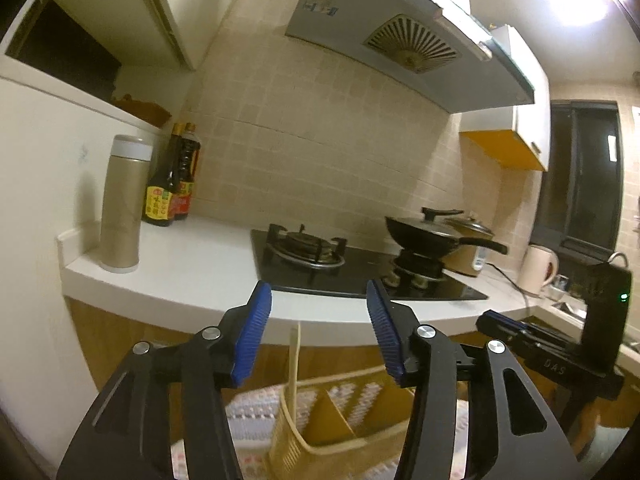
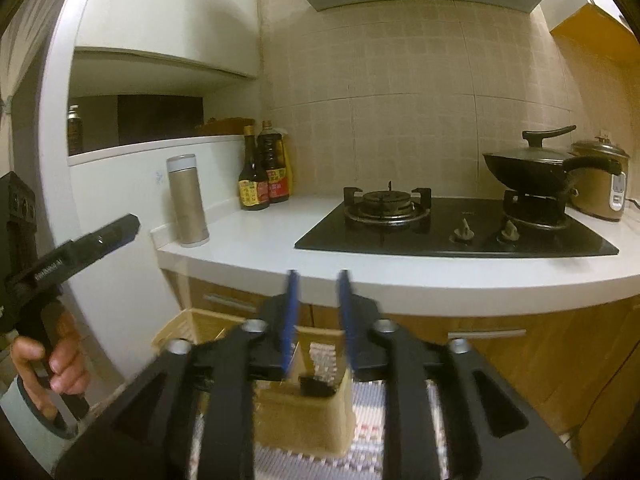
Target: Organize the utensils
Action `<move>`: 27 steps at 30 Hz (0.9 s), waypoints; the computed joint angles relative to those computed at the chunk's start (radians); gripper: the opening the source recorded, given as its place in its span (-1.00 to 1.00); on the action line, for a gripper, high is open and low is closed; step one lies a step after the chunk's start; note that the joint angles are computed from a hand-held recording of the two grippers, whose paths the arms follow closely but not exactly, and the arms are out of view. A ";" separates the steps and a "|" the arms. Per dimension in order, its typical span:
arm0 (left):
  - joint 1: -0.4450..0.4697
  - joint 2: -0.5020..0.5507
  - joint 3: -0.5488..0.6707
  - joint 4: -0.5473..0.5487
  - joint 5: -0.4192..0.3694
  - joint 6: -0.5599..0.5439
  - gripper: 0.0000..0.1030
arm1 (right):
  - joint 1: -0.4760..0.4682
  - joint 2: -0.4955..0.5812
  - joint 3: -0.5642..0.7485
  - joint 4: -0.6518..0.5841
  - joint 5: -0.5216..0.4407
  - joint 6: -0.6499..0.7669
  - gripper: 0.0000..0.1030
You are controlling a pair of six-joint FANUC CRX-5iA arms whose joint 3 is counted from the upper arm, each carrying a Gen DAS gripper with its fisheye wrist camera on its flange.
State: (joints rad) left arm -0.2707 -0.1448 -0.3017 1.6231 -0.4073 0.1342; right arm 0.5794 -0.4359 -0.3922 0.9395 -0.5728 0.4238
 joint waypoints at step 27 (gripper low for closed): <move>0.291 -0.099 0.091 -1.093 -0.758 0.797 -0.13 | 0.248 0.038 0.284 -0.800 -0.849 0.388 -0.08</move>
